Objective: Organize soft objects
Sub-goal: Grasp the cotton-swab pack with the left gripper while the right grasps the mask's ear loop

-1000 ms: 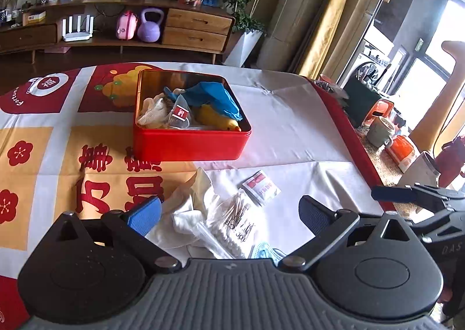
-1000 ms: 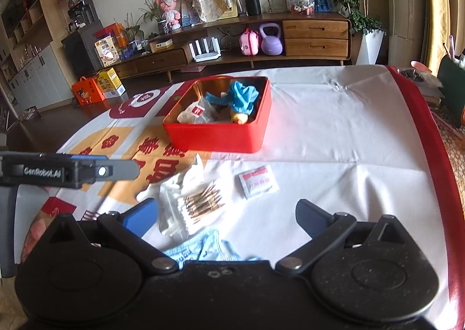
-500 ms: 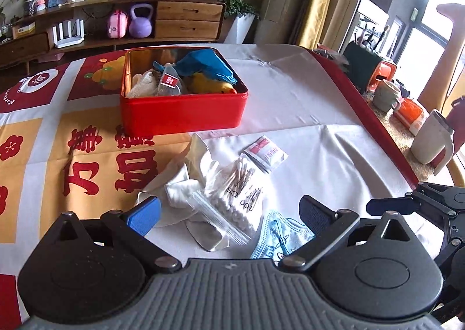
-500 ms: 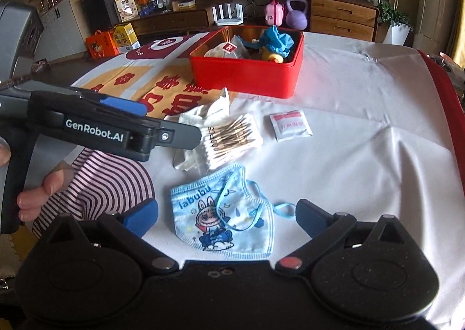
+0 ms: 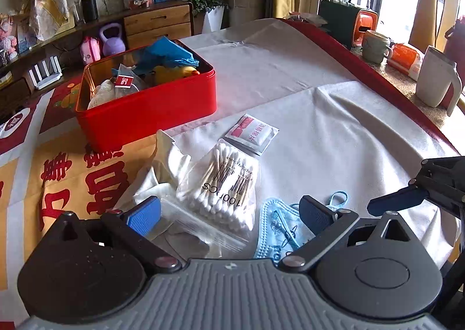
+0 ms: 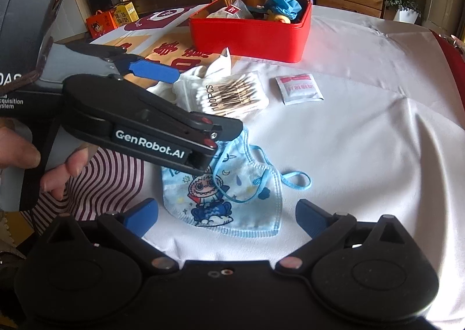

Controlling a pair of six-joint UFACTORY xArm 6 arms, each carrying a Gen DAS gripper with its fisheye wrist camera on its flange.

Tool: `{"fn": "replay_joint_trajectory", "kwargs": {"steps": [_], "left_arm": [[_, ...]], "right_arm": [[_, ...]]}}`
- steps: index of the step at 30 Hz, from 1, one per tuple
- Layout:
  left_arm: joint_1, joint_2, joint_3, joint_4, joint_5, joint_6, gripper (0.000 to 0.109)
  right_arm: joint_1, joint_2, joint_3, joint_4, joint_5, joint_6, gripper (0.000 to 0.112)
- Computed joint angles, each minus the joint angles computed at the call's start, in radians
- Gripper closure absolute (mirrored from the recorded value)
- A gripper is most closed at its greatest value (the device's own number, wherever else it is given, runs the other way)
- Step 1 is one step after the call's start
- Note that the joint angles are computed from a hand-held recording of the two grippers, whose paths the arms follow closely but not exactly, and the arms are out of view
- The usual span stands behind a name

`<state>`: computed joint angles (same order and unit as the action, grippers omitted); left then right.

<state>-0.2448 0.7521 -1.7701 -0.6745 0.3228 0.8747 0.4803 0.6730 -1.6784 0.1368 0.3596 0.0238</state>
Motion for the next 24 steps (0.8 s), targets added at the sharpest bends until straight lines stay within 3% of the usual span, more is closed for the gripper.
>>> {"fn": "replay_joint_trajectory", "kwargs": {"steps": [4, 8, 11, 15, 21, 24], "left_arm": [[-0.021, 0.028, -0.014, -0.014, -0.068, 0.086, 0.007], [-0.027, 0.069, -0.065, 0.009, -0.062, 0.107, 0.008], [-0.03, 0.097, -0.098, 0.042, -0.066, 0.091, 0.018], [-0.031, 0.128, -0.13, 0.095, -0.069, 0.064, 0.022], [-0.029, 0.147, -0.146, 0.144, -0.084, 0.021, 0.04], [-0.028, 0.146, -0.144, 0.148, -0.091, 0.018, 0.05]], "right_arm": [[0.0, 0.017, -0.021, 0.016, 0.018, -0.019, 0.012], [0.001, 0.025, -0.035, 0.03, 0.025, -0.033, 0.014], [0.002, 0.028, -0.041, 0.038, 0.029, -0.042, 0.016], [0.002, 0.031, -0.049, 0.036, 0.036, -0.048, 0.02], [-0.003, 0.033, -0.051, -0.032, 0.026, 0.013, 0.036], [-0.007, 0.03, -0.045, -0.072, 0.016, 0.053, 0.049]]}}
